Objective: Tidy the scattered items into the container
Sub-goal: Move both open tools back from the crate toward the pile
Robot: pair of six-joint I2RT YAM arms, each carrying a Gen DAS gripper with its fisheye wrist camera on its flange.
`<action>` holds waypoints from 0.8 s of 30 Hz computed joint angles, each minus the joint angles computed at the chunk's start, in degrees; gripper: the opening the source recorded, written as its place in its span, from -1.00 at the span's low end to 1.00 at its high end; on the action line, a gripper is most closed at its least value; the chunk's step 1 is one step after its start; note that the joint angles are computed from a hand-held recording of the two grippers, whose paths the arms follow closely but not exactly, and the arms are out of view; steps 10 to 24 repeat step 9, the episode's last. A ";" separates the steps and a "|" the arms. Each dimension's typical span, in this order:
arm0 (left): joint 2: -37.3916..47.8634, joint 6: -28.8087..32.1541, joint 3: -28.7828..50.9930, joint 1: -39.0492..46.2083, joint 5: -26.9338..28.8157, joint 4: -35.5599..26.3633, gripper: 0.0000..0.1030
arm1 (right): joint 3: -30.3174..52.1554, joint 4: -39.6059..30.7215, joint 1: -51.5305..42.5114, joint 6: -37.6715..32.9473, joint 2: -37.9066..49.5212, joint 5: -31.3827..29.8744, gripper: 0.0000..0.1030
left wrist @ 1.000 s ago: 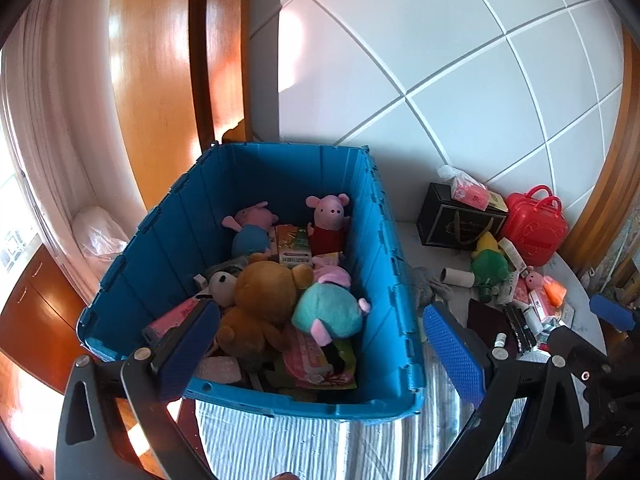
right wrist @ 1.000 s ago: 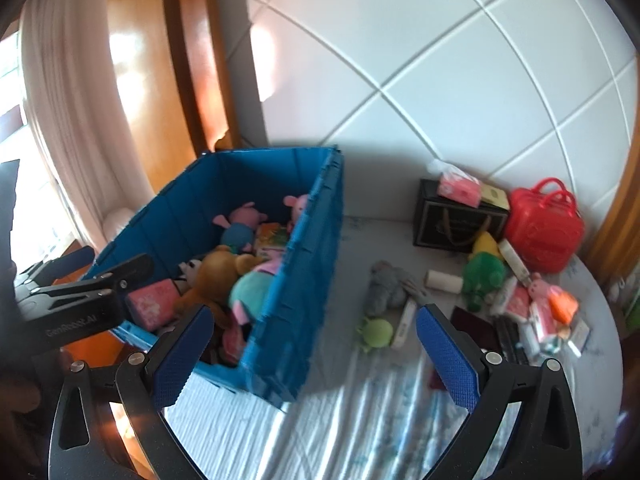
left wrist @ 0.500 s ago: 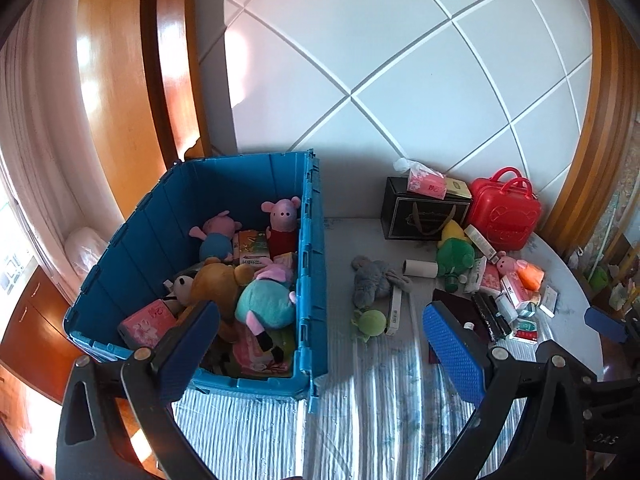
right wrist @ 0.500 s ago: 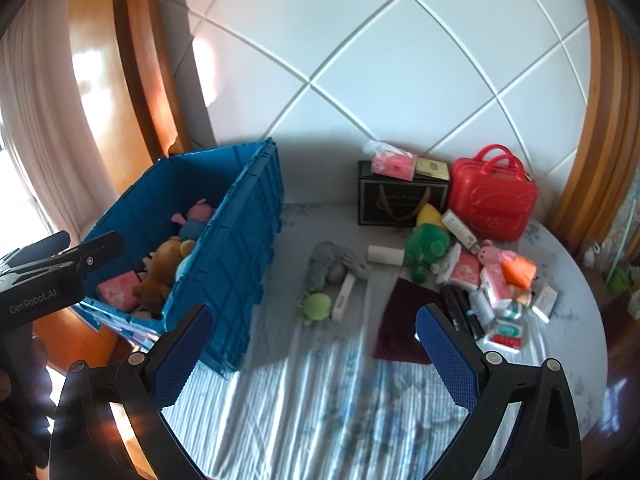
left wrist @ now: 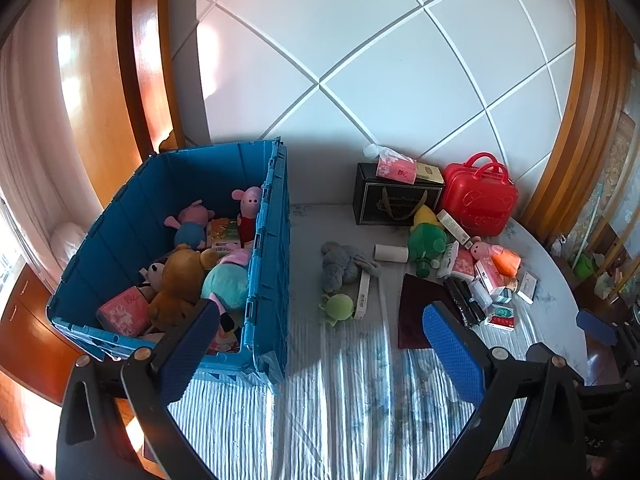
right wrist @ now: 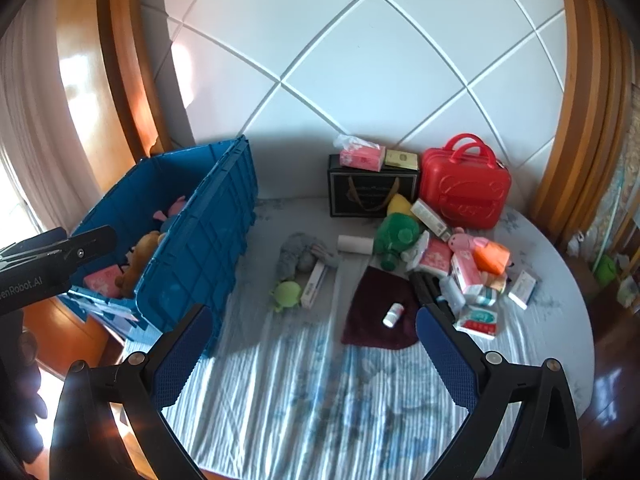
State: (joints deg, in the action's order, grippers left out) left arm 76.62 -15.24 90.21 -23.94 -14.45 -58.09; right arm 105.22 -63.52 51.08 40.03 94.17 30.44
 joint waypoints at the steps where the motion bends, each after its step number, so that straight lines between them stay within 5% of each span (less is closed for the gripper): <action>1: 0.12 -0.34 0.15 -0.68 -0.63 -0.22 1.00 | -0.59 0.01 -0.03 0.07 -0.49 -0.11 1.00; 24: 0.36 -2.82 0.89 -5.42 -4.68 -1.30 1.00 | -3.40 -0.15 -0.57 0.37 -3.52 0.15 1.00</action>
